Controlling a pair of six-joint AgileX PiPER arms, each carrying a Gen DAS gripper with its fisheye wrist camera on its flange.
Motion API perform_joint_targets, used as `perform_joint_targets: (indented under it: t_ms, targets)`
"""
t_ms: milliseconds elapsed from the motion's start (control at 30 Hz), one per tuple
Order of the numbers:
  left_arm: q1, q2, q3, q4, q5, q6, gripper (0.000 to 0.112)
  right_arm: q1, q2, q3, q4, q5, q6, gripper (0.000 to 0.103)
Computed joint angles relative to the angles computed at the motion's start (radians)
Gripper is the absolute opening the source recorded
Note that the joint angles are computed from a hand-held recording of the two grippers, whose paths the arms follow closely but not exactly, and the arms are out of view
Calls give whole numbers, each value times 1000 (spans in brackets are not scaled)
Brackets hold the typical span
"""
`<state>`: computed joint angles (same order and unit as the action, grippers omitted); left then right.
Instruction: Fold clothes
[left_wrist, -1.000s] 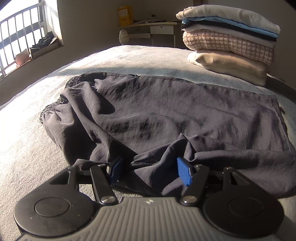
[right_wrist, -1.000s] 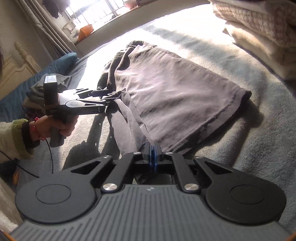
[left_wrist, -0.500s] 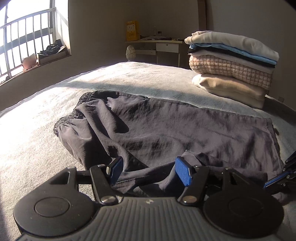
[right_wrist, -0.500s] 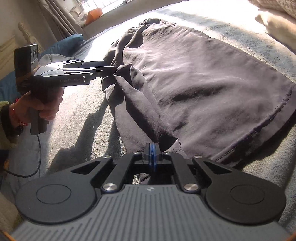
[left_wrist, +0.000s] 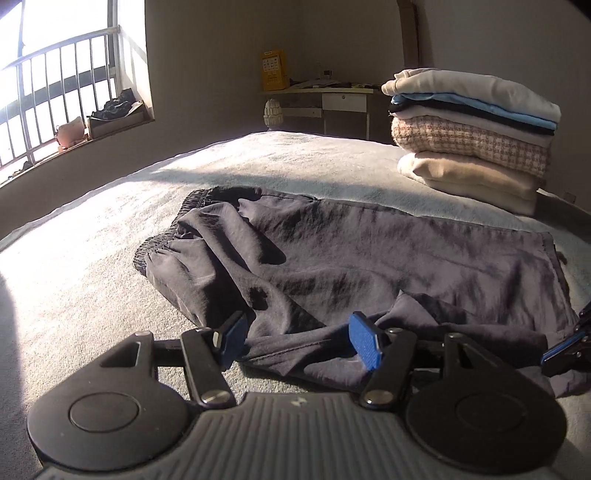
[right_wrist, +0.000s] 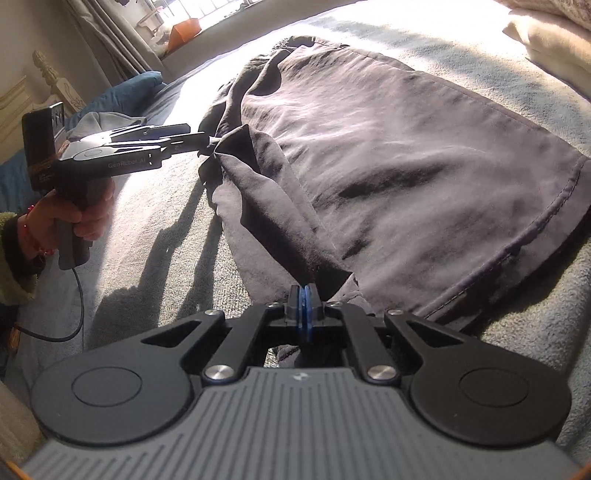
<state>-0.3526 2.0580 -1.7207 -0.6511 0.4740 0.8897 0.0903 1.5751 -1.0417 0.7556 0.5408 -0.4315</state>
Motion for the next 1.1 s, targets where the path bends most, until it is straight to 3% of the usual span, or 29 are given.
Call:
perform_joint_targets:
  t_ms: [133, 200, 367, 467, 633, 800, 1100]
  targets:
    - [2, -11, 14, -178, 170, 221, 58, -3, -5, 13, 26, -10, -14, 1]
    - [-18, -19, 51, -234, 175, 325, 47, -1, -5, 17, 28, -16, -13, 1]
    - [-69, -8, 85, -317, 155, 463, 43, 4, -3, 16, 19, -25, -2, 1]
    - [-94, 2, 76, -276, 107, 398, 43, 1, 1, 15, 29, -27, 0, 0]
    - [-58, -45, 102, -309, 208, 333, 43, -3, 0, 26, 63, -35, -21, 0]
    - [-79, -63, 123, -186, 255, 186, 43, -23, 3, 46, 152, -36, -68, 0]
    - [-124, 54, -64, -39, 195, -93, 41, -15, -6, 61, 168, -58, -91, 0]
